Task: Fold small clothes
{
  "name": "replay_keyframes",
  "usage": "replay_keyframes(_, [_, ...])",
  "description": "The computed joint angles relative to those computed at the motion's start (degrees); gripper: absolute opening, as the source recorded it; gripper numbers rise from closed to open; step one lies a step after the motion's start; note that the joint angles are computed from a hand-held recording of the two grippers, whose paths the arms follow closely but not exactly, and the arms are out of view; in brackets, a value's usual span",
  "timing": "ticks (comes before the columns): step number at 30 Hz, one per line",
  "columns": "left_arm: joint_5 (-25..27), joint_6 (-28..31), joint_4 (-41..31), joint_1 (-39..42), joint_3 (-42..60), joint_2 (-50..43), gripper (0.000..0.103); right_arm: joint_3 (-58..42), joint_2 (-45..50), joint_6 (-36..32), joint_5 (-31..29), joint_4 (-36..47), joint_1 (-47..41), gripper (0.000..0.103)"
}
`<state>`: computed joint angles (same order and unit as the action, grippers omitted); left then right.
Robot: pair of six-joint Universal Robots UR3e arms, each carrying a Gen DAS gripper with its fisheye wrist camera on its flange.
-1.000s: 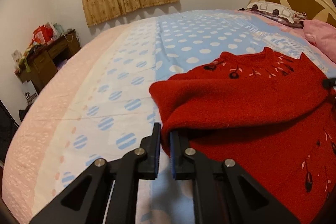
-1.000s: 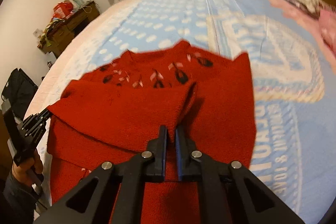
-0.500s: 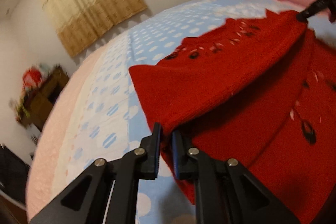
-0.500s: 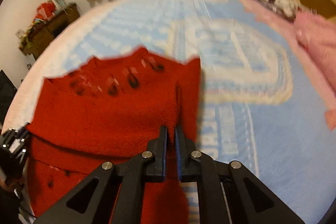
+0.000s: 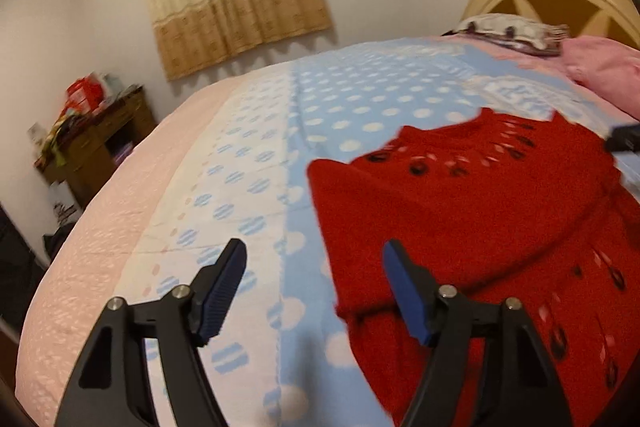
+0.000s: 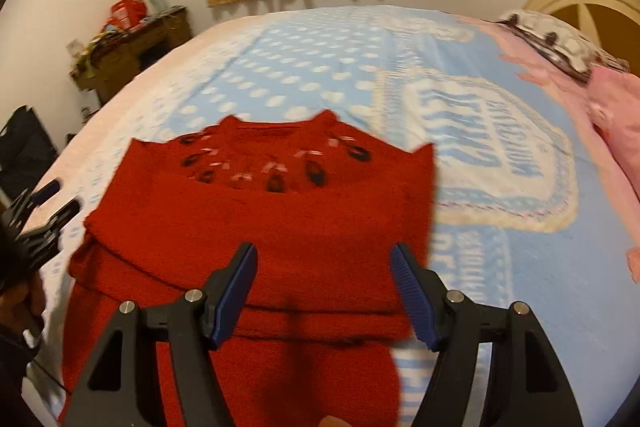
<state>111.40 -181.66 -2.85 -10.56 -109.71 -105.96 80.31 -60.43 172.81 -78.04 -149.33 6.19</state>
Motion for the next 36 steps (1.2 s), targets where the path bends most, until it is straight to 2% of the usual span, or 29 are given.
replay_keyframes(4, [-0.6, -3.2, -6.8, 1.6, 9.4, -5.8, 0.074, -6.4, 4.8, 0.9, -0.4, 3.4, 1.8, 0.069])
replay_keyframes(8, [7.7, -4.2, -14.6, 0.4, 20.1, -14.9, 0.074, -11.7, 9.7, 2.0, -4.0, 5.6, 2.5, 0.069])
replay_keyframes(10, [10.1, -5.1, -17.0, 1.1, 22.4, -18.2, 0.076, -12.5, 11.1, 2.7, -5.0, 6.5, 2.4, 0.069])
replay_keyframes(12, [7.2, -6.5, -15.8, 2.9, 19.8, -16.5, 0.077, -11.0, 11.2, 2.9, -4.9, 5.3, 2.0, 0.069])
replay_keyframes(19, [10.7, -6.2, -14.7, 1.3, 15.7, -14.6, 0.077, -4.1, 8.7, 1.7, -6.3, -0.9, 2.4, 0.069])
replay_keyframes(22, [8.5, -8.3, -15.7, 2.5, 13.5, -12.2, 0.077, -1.9, 7.3, 1.2, -7.4, -2.5, 2.7, 0.069])
replay_keyframes(25, [7.5, -10.2, -12.6, 2.9, 9.5, -9.0, 0.077, 0.6, 5.2, 1.1, -7.2, -4.7, 2.7, 0.069])
replay_keyframes(30, [6.3, -8.9, -8.8, 0.3, 5.7, -6.3, 0.077, -2.2, 7.7, 0.4, -9.8, -2.5, 3.5, 0.069])
replay_keyframes(36, [6.4, -8.8, -6.9, -0.5, 5.2, -7.8, 0.078, -0.2, 8.1, 0.7, -11.3, -6.2, 4.0, 0.069])
